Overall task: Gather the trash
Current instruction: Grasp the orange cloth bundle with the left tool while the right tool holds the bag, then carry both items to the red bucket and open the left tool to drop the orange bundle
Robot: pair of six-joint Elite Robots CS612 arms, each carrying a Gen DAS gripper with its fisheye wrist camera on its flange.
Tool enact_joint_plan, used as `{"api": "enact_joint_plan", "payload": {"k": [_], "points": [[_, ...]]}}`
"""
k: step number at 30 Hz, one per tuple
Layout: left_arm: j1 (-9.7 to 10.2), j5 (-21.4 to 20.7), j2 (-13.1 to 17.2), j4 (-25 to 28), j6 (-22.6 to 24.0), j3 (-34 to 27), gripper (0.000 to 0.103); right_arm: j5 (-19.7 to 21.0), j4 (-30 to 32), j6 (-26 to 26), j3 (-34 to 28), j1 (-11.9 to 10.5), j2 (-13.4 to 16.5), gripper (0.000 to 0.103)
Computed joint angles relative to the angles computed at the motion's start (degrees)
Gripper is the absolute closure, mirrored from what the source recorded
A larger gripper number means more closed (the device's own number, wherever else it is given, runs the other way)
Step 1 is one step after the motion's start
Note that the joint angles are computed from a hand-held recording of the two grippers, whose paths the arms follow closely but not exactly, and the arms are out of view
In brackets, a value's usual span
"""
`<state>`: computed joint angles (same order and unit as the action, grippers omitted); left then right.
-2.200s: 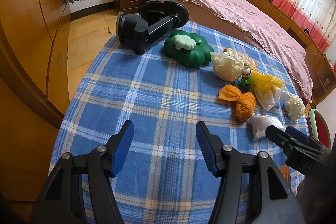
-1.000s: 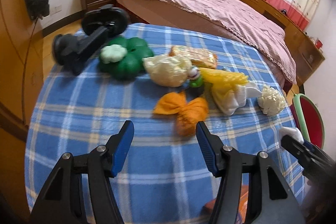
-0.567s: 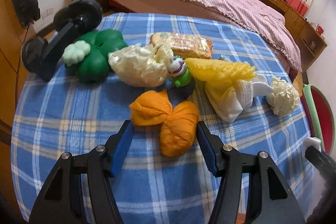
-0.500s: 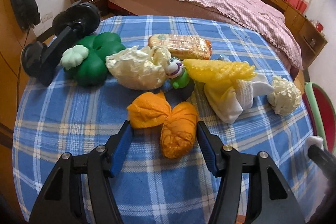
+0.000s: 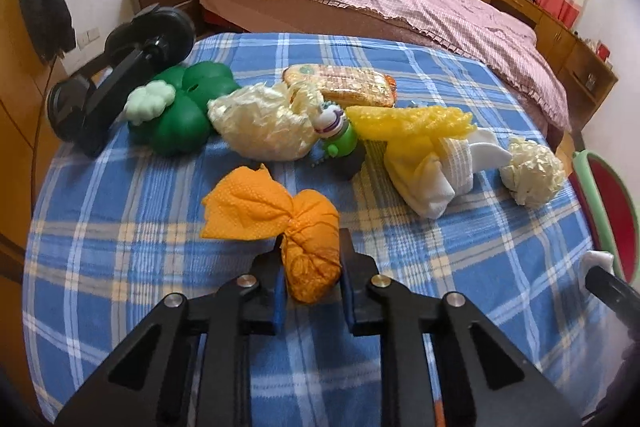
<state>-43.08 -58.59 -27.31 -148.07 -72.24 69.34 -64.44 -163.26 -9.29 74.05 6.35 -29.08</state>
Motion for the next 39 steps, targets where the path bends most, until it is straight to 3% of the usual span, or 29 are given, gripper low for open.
{"api": "enact_joint_plan", "payload": {"k": [8,16,29,39], "points": [[-1.23,1.4,-1.9,-3.4,-2.5,3.5,0.082,0.6,-2.6,0.6,2.4,-0.6,-1.3,0.034],[-2.68,4.6,-3.8,-6.3,-1.6,5.5,0.083,2.1,-5.2,1.4,4.9,-1.4,-2.7,0.034],[-4.11,6.4,-4.4,-10.7,3.3,4.2,0.083,3.7,-9.9,2.9,7.7,-3.0,-4.3,0.034],[-4.42,5.2,-2.7,-10.9,8.1,-0.5,0.083,4.0,-11.8,4.0,7.7,-4.5,-4.5,0.034]]}}
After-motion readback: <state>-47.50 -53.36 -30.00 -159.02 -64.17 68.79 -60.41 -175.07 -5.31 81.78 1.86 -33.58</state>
